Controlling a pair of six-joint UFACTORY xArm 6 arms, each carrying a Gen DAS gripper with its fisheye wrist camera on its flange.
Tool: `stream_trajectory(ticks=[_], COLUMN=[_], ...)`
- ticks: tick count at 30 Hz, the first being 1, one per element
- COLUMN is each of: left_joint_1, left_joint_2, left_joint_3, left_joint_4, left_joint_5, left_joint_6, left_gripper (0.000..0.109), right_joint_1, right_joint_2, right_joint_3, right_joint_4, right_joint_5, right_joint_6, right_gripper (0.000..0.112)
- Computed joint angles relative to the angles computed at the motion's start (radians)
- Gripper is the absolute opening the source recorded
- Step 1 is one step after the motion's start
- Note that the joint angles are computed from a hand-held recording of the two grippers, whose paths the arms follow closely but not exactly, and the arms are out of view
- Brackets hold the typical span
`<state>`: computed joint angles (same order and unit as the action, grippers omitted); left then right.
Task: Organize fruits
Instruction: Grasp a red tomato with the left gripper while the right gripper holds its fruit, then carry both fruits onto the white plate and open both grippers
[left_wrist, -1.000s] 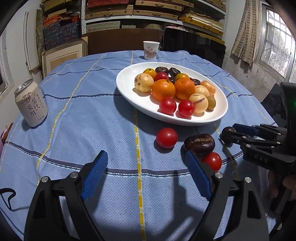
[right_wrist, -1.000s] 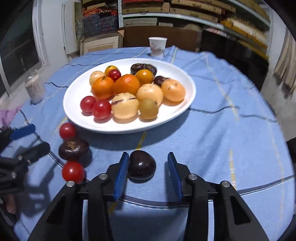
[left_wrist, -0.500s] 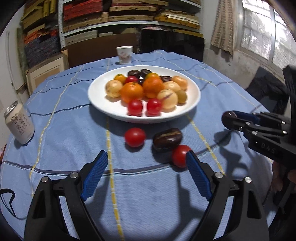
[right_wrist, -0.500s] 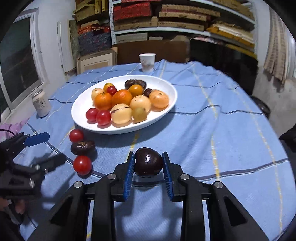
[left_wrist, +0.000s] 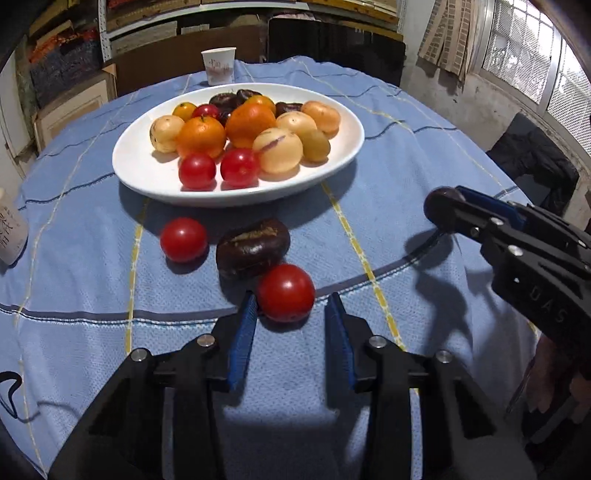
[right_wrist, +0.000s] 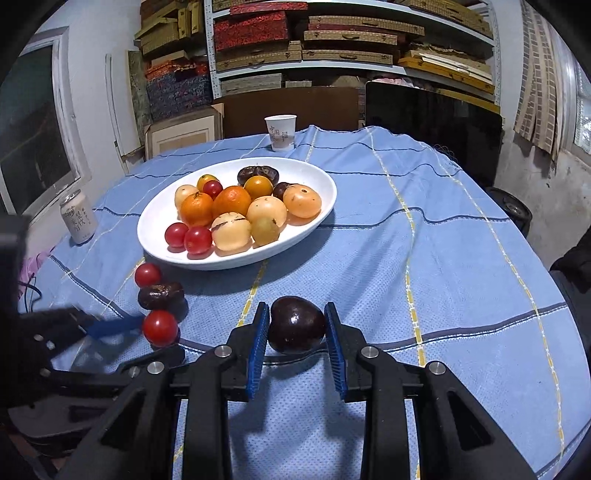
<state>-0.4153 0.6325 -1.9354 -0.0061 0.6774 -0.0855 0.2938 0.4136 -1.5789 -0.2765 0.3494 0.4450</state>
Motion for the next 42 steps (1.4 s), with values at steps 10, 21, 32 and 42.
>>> stream_trajectory(ticks=[10, 21, 32, 42], left_joint_1=[-0.004, 0.004, 0.007, 0.023], left_joint_2=[0.013, 0.014, -0.099, -0.233], left_joint_3=[-0.019, -0.017, 0.149, 0.312], left_joint_4=[0.053, -0.008, -0.001, -0.01], left_joint_5=[0.012, -0.016, -0.116, -0.197], left_joint_6=[-0.065, -0.028, -0.029, -0.03], left_gripper=[0.038, 0.028, 0.028, 0.028], right_joint_1=[0.002, 0.004, 0.002, 0.012], right_joint_2=[-0.002, 0.008, 0.018, 0.164], right_joint_3=[0.006, -0.007, -0.025, -0.261], right_joint_4=[-0.003, 0.03, 0.046, 0.099], right_joint_5=[-0.009, 0.005, 0.029, 0.23], right_joint_6=[-0.008, -0.026, -0.069, -0.229], right_gripper=[0.031, 0.031, 0.031, 0.043])
